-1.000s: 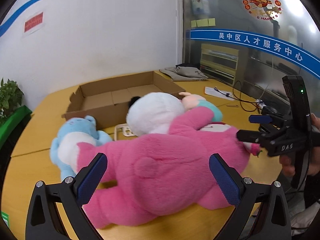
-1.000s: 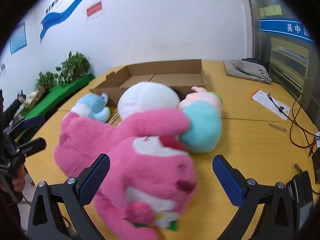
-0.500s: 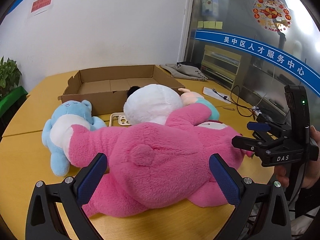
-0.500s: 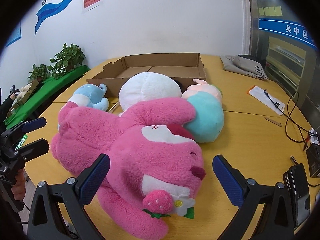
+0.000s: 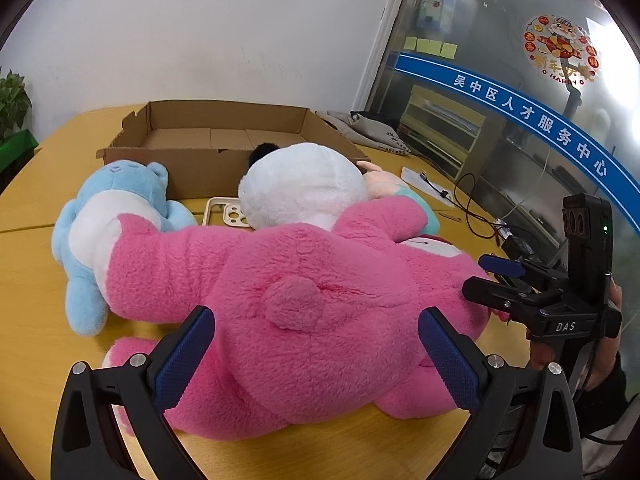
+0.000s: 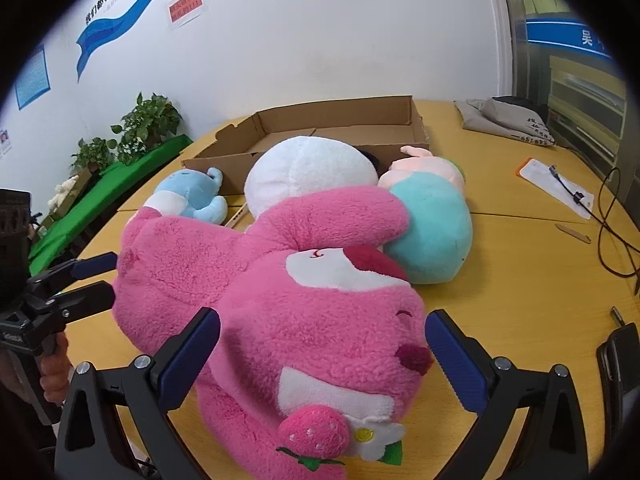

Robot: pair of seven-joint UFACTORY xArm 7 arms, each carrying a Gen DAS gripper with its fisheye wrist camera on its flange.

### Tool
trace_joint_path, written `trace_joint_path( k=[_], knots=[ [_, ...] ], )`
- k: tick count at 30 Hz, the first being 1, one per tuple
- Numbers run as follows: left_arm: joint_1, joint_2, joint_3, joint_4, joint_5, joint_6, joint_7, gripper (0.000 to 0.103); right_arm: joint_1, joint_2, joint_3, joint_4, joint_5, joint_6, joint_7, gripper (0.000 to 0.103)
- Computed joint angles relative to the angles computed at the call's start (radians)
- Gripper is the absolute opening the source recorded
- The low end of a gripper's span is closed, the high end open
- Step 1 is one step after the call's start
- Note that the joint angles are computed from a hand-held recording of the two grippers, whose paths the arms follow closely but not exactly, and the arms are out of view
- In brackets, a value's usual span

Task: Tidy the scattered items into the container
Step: 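Close the left gripper on the pink bear's body while the right gripper grips its head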

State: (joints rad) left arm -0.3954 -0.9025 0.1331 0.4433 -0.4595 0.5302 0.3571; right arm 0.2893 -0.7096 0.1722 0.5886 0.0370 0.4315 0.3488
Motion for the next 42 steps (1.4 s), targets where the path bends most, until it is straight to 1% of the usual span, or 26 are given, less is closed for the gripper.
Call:
trace_joint_path(
  k=[5,9,11,13,17,19,21,22,24,27,29,32,33,34,36,37,38,40,41,42],
  knots=[
    [-0.013,0.045,0.021,0.010,-0.015,-0.007,0.016,0.103,0.014,0.012,-0.025,-0.018,0.024,-0.018,-0.004,0.102],
    [-0.006,0.114,0.006,0.019,-0.008,-0.015,0.024,0.103,0.056,0.049,-0.083,-0.047,0.074,-0.074,-0.051,0.102],
    [-0.022,0.133,0.031,0.025,-0.034,-0.010,0.044,0.103,0.095,0.066,-0.129,-0.060,0.124,-0.108,-0.085,0.102],
    [-0.035,0.147,0.056,0.032,-0.065,0.002,0.071,0.101,0.113,0.072,-0.150,-0.072,0.150,-0.142,-0.118,0.102],
    [-0.024,0.165,0.065,0.050,-0.107,0.032,0.103,0.087,0.147,0.101,-0.177,-0.082,0.190,-0.184,-0.174,0.103],
    [-0.020,0.176,0.084,0.065,-0.140,0.065,0.116,0.080,0.175,0.110,-0.203,-0.084,0.224,-0.199,-0.201,0.103],
    [-0.006,0.160,0.089,0.066,-0.167,0.087,0.134,0.065,0.193,0.111,-0.217,-0.086,0.245,-0.205,-0.231,0.103],
    [0.002,0.154,0.085,0.064,-0.176,0.093,0.139,0.062,0.195,0.109,-0.218,-0.087,0.250,-0.202,-0.243,0.102],
    [0.021,0.141,0.077,0.060,-0.187,0.109,0.142,0.054,0.182,0.104,-0.204,-0.086,0.250,-0.187,-0.250,0.102],
    [0.045,0.119,0.051,0.048,-0.182,0.114,0.145,0.046,0.143,0.094,-0.157,-0.091,0.237,-0.183,-0.225,0.099],
    [0.053,0.105,0.043,0.043,-0.176,0.121,0.142,0.045,0.115,0.081,-0.122,-0.097,0.219,-0.181,-0.194,0.098],
    [0.051,0.103,0.064,0.048,-0.184,0.156,0.153,0.046,0.094,0.048,-0.105,-0.110,0.189,-0.169,-0.174,0.098],
    [0.052,0.101,0.064,0.047,-0.187,0.162,0.160,0.051,0.091,0.032,-0.107,-0.116,0.181,-0.166,-0.174,0.100],
    [0.054,0.098,0.059,0.046,-0.189,0.159,0.165,0.055,0.093,0.008,-0.116,-0.125,0.175,-0.162,-0.182,0.100],
    [0.055,0.099,0.043,0.044,-0.187,0.144,0.173,0.066,0.092,-0.013,-0.132,-0.134,0.166,-0.162,-0.193,0.100],
    [0.054,0.102,0.034,0.044,-0.185,0.130,0.176,0.068,0.099,-0.013,-0.147,-0.133,0.168,-0.157,-0.202,0.100],
    [0.049,0.110,0.029,0.046,-0.186,0.115,0.182,0.073,0.106,-0.009,-0.160,-0.131,0.174,-0.153,-0.209,0.100],
    [0.037,0.132,0.030,0.056,-0.188,0.106,0.188,0.073,0.117,0.002,-0.176,-0.133,0.193,-0.171,-0.213,0.100],
    [0.037,0.143,0.025,0.059,-0.185,0.102,0.188,0.069,0.125,0.008,-0.185,-0.136,0.203,-0.182,-0.216,0.100],
    [0.038,0.146,0.018,0.058,-0.179,0.096,0.189,0.060,0.150,0.025,-0.210,-0.136,0.223,-0.192,-0.228,0.101]
  ],
)
